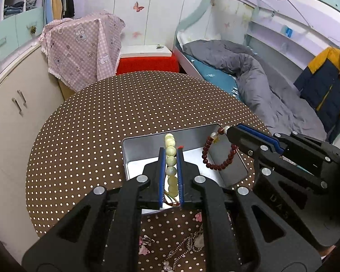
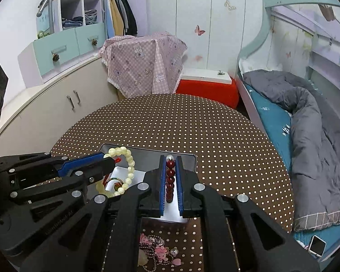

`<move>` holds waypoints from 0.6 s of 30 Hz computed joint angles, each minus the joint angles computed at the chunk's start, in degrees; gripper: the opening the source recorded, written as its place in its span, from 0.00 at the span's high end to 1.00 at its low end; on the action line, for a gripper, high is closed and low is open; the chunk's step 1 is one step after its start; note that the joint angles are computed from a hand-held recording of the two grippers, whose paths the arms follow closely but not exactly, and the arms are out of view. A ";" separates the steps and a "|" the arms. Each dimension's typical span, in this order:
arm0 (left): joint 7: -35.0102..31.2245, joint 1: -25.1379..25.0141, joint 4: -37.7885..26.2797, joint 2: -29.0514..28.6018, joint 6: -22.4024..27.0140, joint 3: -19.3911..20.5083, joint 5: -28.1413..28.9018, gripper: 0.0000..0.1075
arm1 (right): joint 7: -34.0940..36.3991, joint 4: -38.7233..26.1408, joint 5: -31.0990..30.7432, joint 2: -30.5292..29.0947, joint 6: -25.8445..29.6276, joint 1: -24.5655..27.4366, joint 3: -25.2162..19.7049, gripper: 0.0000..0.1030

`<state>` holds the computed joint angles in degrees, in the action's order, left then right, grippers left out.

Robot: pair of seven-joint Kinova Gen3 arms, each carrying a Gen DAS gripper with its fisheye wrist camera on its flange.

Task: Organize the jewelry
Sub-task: 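Carry both bracelets over the grey box and open both tools to drop them, then withdraw both tools from the box back toward the remaining jewelry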

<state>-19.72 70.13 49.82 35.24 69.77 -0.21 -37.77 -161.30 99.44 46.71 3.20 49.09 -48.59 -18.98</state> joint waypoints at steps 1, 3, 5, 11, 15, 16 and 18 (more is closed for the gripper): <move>-1.12 -0.18 -1.81 0.79 1.63 0.15 0.22 0.91 | -0.10 0.32 -0.08 -0.50 -0.69 0.21 0.13 0.93; -2.46 -0.01 -3.79 1.64 3.41 -0.09 0.39 0.89 | -0.28 0.65 -0.55 -1.32 -1.35 0.82 0.14 0.82; -2.28 0.39 -3.82 1.52 3.92 -0.68 0.27 0.64 | -1.42 1.00 0.35 -2.06 -0.82 1.26 -0.22 0.62; 0.52 1.80 -3.04 1.08 4.99 -1.91 -2.40 0.44 | -4.38 1.56 2.29 -3.44 1.76 2.54 -1.57 0.46; 0.56 1.92 -2.57 0.87 5.09 -1.60 -2.96 0.44 | -4.11 1.70 1.88 -3.56 1.73 3.07 -2.14 0.45; 0.45 1.93 -3.15 1.15 5.41 -1.47 -2.97 0.44 | -4.11 1.70 1.83 -3.54 1.78 3.15 -2.22 0.45; 0.27 2.10 -3.57 1.41 5.77 -1.49 -3.15 0.44 | -3.88 1.44 1.44 -3.37 2.22 3.13 -2.40 0.45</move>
